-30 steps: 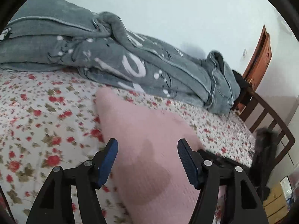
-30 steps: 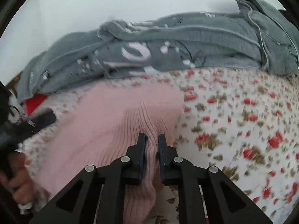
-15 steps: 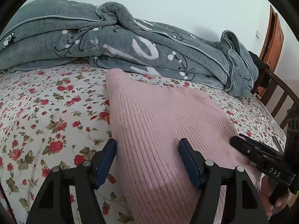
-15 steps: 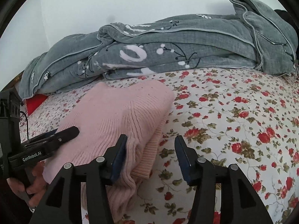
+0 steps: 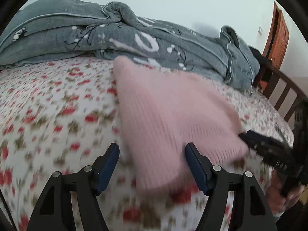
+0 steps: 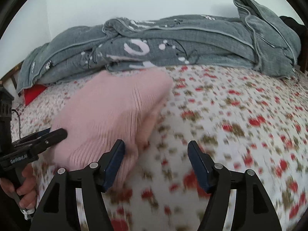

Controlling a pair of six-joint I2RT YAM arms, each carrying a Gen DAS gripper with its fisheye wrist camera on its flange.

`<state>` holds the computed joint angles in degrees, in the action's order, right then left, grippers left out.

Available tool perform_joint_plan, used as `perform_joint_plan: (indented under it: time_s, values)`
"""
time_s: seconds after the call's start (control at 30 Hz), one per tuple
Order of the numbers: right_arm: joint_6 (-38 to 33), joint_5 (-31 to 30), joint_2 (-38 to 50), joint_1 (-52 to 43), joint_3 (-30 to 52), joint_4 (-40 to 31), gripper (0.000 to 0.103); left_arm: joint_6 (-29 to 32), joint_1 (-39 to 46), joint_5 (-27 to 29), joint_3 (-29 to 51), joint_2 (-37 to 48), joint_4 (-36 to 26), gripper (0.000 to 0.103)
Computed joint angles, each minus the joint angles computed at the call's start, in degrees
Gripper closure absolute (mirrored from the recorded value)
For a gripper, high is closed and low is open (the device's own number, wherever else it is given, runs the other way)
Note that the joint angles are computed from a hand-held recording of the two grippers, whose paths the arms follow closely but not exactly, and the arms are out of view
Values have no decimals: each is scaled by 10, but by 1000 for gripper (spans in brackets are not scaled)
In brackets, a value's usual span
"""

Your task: Fold small clothes

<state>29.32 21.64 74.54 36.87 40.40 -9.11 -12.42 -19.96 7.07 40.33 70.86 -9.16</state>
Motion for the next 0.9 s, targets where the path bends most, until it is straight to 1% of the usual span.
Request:
perform_joint_plan:
  time_s: [0.07,0.1,0.13,0.17,0.23,0.27,0.33,0.4,0.47,0.57,0.63,0.67,0.7,0.83,0.9]
  values:
    - [15,2,-30,8,-16,-22,36,-11,16,19,-28,-41,-12,33]
    - [33,16,-49,16,-17,-53,36,-21,31,39,-33,-60,-37,33]
    - [45,23,-61,21,-14,-81,36,-26,39,46,-34,-75,-58,34]
    - [55,24,-76,26,-14,-105,36,-29,41,42,-35,-93,-82,35]
    - [84,41,-124,52,-13,-161,36,-26,30,14,-26,-136,-144,35]
    - [97,57,-142,68,-10,-186,36,-26,21,0,-16,-162,-178,35]
    - [143,112,-173,120,17,-262,36,-37,8,-19,1,-196,-221,35]
    - [194,155,-186,176,58,-342,36,-58,-21,-54,40,-224,-282,35]
    - [238,180,-179,217,101,-411,35,-80,-58,-93,77,-234,-329,34]
    - [310,224,-159,286,167,-507,35,-134,-137,-179,138,-238,-404,31]
    - [377,260,-135,333,210,-580,20,-168,-201,-246,184,-226,-456,27]
    - [393,269,-128,347,222,-597,6,-188,-231,-278,201,-222,-481,27]
    - [411,283,-123,367,235,-617,2,-211,-265,-314,225,-214,-510,24]
    - [475,299,-82,411,289,-706,0,-253,-325,-352,274,-203,-567,23]
    - [499,295,-81,427,300,-722,0,-282,-362,-384,299,-193,-597,23]
